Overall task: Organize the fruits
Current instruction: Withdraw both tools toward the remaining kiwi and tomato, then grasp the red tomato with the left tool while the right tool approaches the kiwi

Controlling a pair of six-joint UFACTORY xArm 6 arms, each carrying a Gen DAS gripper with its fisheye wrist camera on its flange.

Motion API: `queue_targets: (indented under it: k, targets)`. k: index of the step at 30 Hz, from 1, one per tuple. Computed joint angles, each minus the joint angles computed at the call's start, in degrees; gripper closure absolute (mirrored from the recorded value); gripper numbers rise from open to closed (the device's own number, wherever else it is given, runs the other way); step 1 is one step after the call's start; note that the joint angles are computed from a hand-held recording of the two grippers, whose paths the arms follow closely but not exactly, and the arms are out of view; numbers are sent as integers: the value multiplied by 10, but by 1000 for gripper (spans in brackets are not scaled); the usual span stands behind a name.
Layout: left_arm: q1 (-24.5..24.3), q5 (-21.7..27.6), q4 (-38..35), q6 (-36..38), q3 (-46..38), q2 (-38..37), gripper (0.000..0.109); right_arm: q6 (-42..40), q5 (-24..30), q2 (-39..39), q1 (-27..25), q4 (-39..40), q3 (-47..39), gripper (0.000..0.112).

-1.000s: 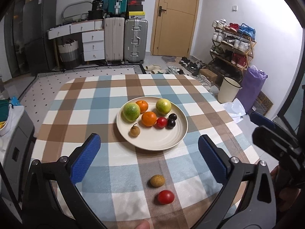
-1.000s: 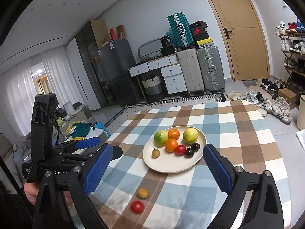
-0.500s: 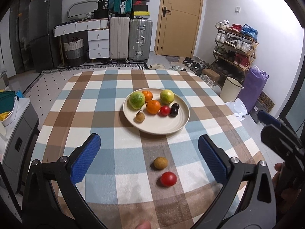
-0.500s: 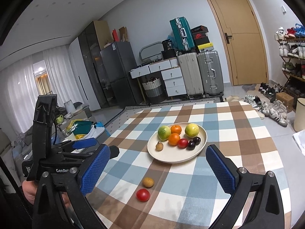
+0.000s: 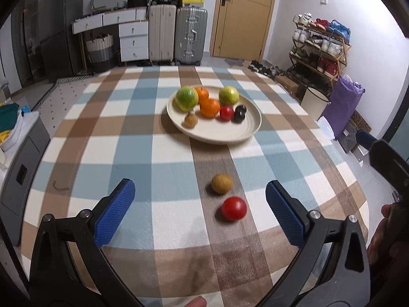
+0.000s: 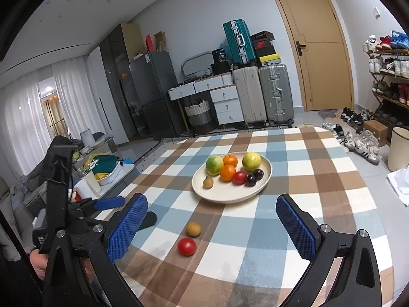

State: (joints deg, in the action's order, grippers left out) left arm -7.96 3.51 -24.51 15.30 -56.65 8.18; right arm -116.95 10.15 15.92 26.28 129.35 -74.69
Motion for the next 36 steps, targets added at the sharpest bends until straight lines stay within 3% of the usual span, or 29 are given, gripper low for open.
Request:
queue_targets:
  k: [6,10,23,36]
  targets:
    - [-3,17,-2,2,-16,35,7,22,13,9,0,-27,6,10]
    - [3,20,44,-38,-31,60,7,33,8,26,1,-37,-3,10]
    - [-4,64,-56,52,-96,125,7,104,20,67,-10,-94,-27,10]
    - [-6,87,-96,90,-127,152,8,145,25,88,-15,-128,-42,10]
